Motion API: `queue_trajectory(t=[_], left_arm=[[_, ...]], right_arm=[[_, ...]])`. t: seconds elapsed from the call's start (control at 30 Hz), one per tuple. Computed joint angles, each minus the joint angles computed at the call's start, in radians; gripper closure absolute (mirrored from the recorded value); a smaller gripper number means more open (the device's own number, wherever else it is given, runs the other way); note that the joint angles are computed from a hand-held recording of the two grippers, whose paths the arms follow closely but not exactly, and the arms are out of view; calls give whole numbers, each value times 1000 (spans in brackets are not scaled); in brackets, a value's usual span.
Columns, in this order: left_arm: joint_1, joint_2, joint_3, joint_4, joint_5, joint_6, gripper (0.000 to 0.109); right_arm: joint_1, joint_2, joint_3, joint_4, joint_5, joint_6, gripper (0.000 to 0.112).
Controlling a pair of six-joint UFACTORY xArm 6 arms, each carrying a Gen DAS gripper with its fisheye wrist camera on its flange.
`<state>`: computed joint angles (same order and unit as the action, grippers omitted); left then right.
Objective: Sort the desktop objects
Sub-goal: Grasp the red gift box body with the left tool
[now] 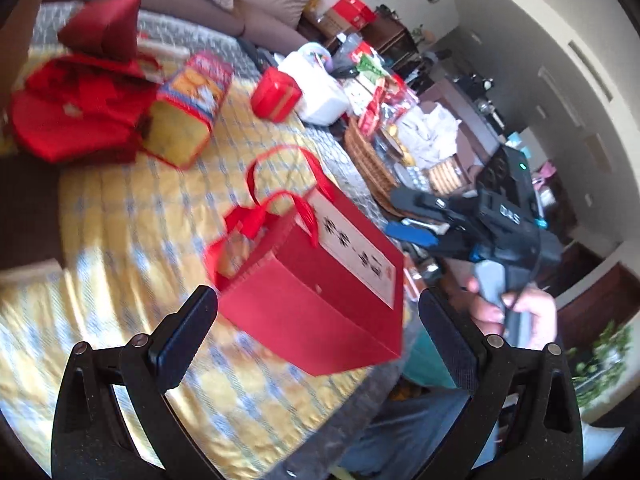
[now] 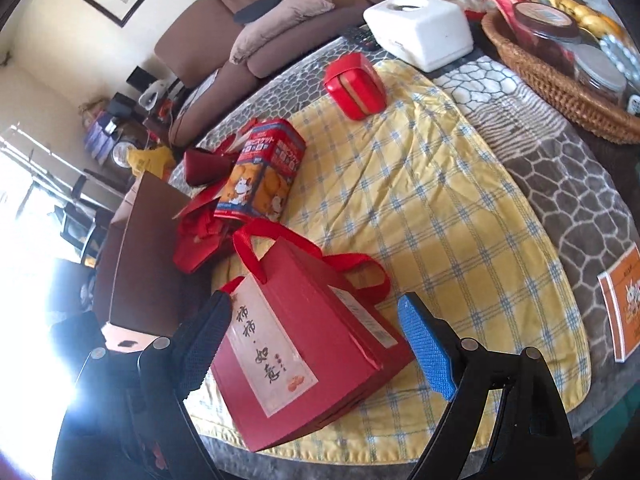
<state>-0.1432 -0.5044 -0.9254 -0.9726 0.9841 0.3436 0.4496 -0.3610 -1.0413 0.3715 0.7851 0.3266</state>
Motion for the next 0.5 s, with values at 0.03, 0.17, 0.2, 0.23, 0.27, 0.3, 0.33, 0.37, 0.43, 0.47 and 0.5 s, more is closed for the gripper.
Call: queue_trajectory(t=[0.03, 0.17, 0.2, 0.23, 0.27, 0.3, 0.33, 0.37, 0.43, 0.47, 0.5], left_arm=[[1, 8, -1, -13, 11, 0, 8], [8, 33, 5, -68, 29, 11, 15], [7, 44, 4, -80, 32, 9, 23], [3, 57, 2, -82, 33, 0, 34], [-5, 68, -1, -70, 32, -13, 39], [-22, 74, -2, -31, 15, -36, 41], [-34, 77, 2, -18, 0, -41, 39], [-37, 76, 8, -30, -7, -38, 39], [-41, 81, 9, -39, -12, -39, 39], [-43, 81, 9, -38, -16, -39, 39], [-47, 80, 11, -35, -23, -41, 40]], right_arm=[[1, 29, -24, 11, 15, -23, 25], [-1, 101, -78, 49, 51, -78, 43], [-2, 111, -84, 49, 61, -78, 50], [-3, 119, -87, 51, 71, -79, 53], [-5, 123, -85, 55, 79, -81, 57], [-8, 123, -78, 69, 80, -89, 56], [-9, 114, -64, 82, 69, -95, 56], [-10, 106, -54, 82, 67, -93, 56], [-12, 86, -37, 90, 67, -87, 56], [-10, 75, -29, 86, 71, -84, 56], [-6, 66, -27, 77, 78, -79, 56]])
